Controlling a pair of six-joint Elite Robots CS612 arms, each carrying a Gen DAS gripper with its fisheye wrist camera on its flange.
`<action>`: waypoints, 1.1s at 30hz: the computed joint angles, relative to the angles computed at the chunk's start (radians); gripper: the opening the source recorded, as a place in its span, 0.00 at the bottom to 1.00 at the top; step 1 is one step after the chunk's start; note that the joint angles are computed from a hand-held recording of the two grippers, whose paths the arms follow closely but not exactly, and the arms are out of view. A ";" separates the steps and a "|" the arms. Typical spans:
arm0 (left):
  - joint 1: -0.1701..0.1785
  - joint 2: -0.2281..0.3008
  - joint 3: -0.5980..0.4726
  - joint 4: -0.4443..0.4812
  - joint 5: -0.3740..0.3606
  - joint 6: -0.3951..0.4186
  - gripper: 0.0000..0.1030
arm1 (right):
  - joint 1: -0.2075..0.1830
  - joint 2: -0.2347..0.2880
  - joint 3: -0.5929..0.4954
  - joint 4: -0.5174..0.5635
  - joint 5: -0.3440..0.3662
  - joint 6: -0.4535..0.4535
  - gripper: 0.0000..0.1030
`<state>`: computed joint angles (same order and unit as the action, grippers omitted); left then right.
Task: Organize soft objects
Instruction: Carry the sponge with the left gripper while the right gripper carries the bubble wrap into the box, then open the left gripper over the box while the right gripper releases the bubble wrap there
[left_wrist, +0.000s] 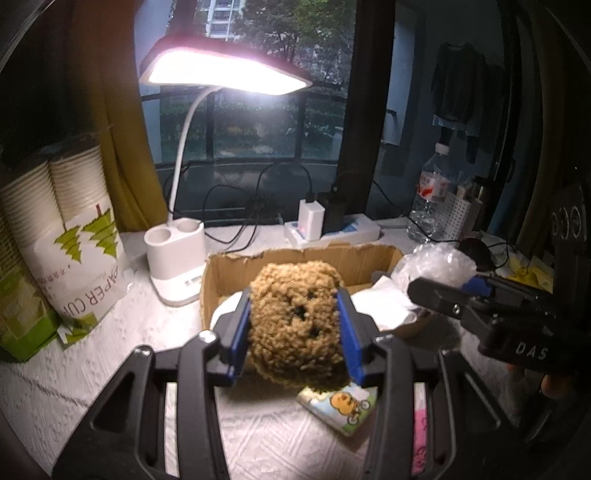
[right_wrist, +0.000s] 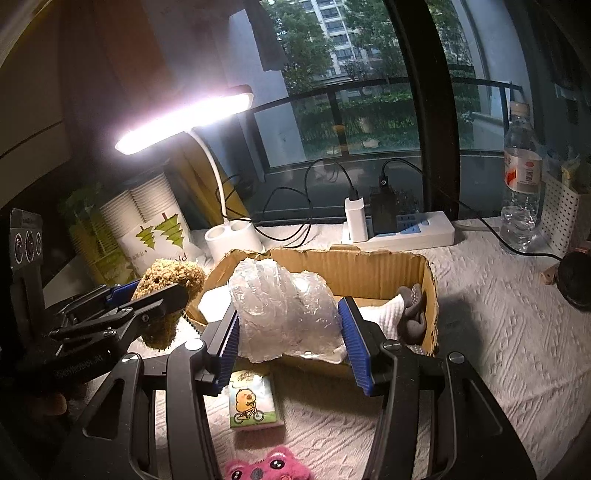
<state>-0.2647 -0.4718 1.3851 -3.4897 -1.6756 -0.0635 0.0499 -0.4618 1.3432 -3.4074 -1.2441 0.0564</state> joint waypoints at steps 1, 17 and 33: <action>0.000 0.003 -0.008 0.003 0.002 0.001 0.43 | 0.000 0.002 -0.005 0.003 0.000 0.000 0.52; -0.002 0.060 -0.126 0.103 -0.011 -0.005 0.43 | -0.009 0.051 -0.093 0.082 -0.010 0.047 0.52; 0.003 0.108 -0.213 0.242 -0.060 -0.038 0.50 | -0.009 0.090 -0.155 0.135 -0.022 0.057 0.54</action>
<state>-0.2617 -0.3636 1.1720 -3.2480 -1.7355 -0.1017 0.0408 -0.3720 1.1879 -3.2724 -1.2663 0.1137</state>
